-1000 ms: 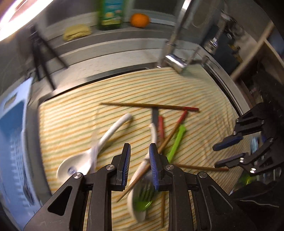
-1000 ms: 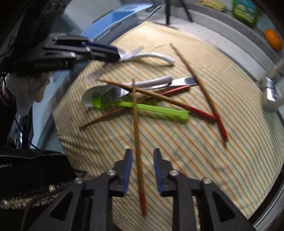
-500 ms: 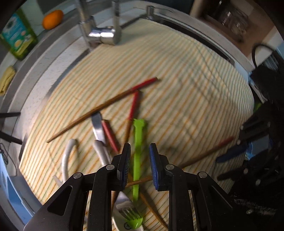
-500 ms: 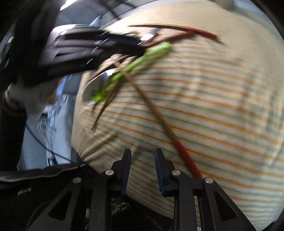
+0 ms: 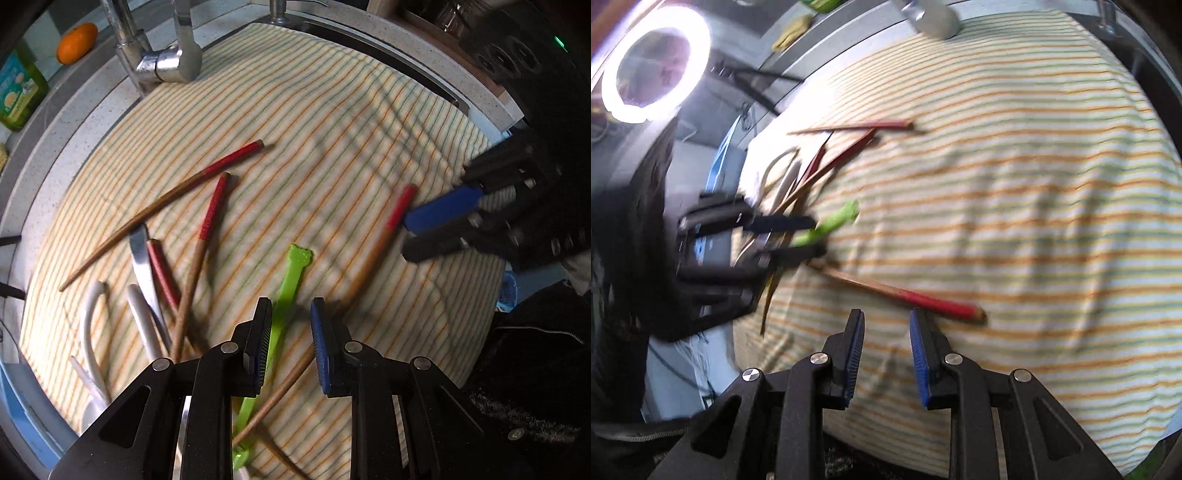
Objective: Organize utensils
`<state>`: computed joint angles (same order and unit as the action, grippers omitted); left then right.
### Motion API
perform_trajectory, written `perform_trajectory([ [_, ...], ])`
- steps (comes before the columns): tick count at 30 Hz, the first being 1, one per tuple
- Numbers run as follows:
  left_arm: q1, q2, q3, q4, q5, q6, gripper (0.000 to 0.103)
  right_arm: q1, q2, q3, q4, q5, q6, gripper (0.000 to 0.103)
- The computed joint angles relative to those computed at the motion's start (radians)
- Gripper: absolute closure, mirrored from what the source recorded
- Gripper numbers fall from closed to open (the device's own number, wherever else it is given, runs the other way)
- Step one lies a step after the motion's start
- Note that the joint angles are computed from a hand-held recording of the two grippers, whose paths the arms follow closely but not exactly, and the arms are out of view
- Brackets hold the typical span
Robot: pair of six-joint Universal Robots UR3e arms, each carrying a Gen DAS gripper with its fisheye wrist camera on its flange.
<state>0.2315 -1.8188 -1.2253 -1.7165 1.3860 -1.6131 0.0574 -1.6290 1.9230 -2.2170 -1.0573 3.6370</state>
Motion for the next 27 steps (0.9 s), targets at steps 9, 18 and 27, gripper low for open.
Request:
perform_trajectory([
  [9, -0.006, 0.116, -0.202, 0.056, -0.071, -0.158, 0.083, -0.102, 0.068, -0.071, 0.048, 0.013, -0.116, 0.081],
  [18, 0.102, 0.138, -0.173, 0.032, -0.104, -0.145, 0.082, -0.085, 0.143, -0.196, 0.108, -0.025, -0.173, 0.081],
  [27, 0.149, 0.091, -0.090, 0.003, -0.028, 0.088, 0.082, -0.021, 0.081, -0.097, 0.012, -0.023, 0.001, 0.079],
])
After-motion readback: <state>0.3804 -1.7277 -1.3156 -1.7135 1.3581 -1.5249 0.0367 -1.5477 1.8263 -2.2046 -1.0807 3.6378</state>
